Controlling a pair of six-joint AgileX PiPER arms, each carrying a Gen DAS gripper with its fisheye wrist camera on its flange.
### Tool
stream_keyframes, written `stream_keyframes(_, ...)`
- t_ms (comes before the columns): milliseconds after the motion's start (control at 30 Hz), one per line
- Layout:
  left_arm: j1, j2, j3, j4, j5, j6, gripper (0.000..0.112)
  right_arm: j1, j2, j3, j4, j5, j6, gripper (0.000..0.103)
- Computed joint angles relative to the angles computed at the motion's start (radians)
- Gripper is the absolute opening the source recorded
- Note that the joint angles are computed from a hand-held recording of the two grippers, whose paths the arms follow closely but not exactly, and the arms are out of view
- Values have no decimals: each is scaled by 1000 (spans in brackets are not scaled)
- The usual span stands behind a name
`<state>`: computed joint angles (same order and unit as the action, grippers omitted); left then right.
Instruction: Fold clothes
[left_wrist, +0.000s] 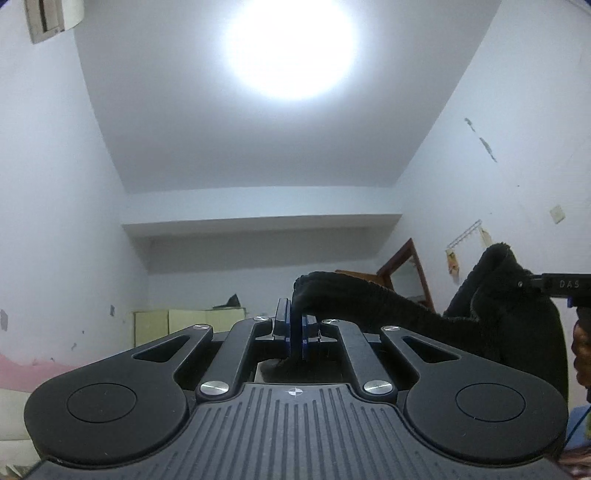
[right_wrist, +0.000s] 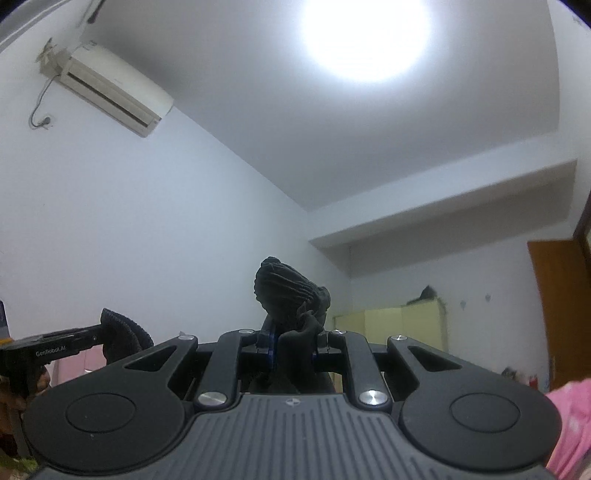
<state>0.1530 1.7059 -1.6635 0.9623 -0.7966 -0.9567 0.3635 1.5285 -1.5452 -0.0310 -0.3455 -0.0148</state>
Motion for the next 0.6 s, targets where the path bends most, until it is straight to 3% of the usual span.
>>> stream_keyframes(200, 10, -48, 66, 28, -53, -23, 3, 65, -93, 128, 228, -60, -264, 17)
stream_keyframes(367, 13, -11, 17, 69, -56, -80, 3, 117, -135, 191, 403, -91, -469, 17)
stream_keyframes(467, 4, 28, -45, 133, -7, -142, 3, 131, -129, 194, 486, -95, -555, 17)
stream_keyframes(600, -52, 148, -210, 300, 130, -285, 3, 88, -71, 144, 535, -38, -545, 17)
